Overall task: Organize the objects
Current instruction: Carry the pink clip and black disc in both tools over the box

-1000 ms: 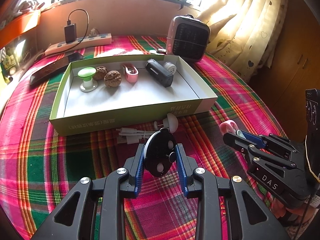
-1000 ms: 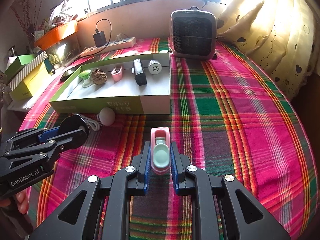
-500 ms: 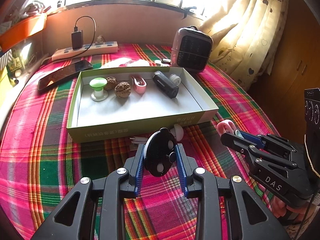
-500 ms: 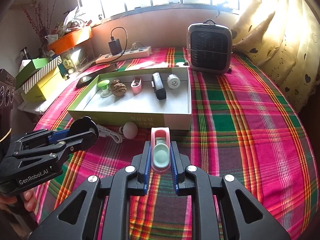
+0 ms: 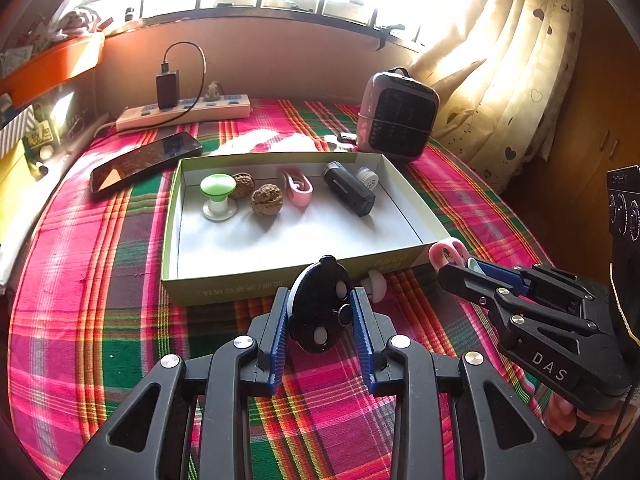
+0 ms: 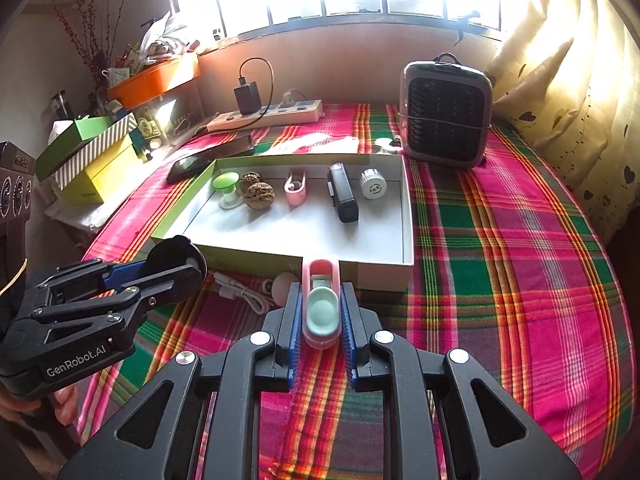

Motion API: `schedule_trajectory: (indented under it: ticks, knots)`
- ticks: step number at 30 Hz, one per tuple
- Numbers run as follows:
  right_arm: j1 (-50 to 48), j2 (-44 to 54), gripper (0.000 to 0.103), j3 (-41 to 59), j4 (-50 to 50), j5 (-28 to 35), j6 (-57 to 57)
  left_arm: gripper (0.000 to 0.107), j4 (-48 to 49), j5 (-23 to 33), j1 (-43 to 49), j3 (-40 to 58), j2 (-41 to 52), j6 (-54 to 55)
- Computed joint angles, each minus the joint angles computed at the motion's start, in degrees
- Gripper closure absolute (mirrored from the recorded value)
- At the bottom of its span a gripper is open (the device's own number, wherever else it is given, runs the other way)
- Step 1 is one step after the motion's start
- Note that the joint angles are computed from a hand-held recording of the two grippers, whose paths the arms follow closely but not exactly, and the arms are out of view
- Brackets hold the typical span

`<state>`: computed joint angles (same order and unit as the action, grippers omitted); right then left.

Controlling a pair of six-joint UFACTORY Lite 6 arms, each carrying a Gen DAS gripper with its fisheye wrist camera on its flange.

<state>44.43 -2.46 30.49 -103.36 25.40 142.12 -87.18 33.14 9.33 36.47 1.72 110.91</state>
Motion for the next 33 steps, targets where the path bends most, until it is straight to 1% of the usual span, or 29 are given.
schedule_trajectory:
  ticks: [2,13,17,25,29,32,33]
  knots:
    - [-1.3,1.0,0.085,1.3,-1.5,-1.2,0.3,0.079,0.9,0.4,0.5,1.6,1.1,-1.2]
    - [-7.2,9.1,0.085,11.0,-5.0,-6.5,-3.0,0.079,1.0,-2.1,0.8,10.4,8.5,-3.3]
    - [-9.2,13.0,0.085,16.0,-3.7,-8.3,-6.8,0.079,1.3,-3.3,0.2,14.1,11.7,-4.6]
    - [-13.4,21.6,0.085,24.5,-2.5,-12.1,-10.7,0.079,1.3,-6.3,-1.6,20.4,17.7,-5.7]
    - [-16.0,25.0,0.085,27.7,-4.6,-15.6,-9.0,0.079,1.0,-6.9,-2.4,22.5,20.0,-6.4]
    - [-16.5,26.9,0.085,29.7,-2.7,-16.4,-11.5,0.079,1.5,-7.6,-3.0,24.3,21.9,-7.2]
    - [-16.7,27.6,0.085,30.5,-0.5,-16.7,-13.8,0.079,1.5,-8.0,-3.2,24.7,22.4,-7.2]
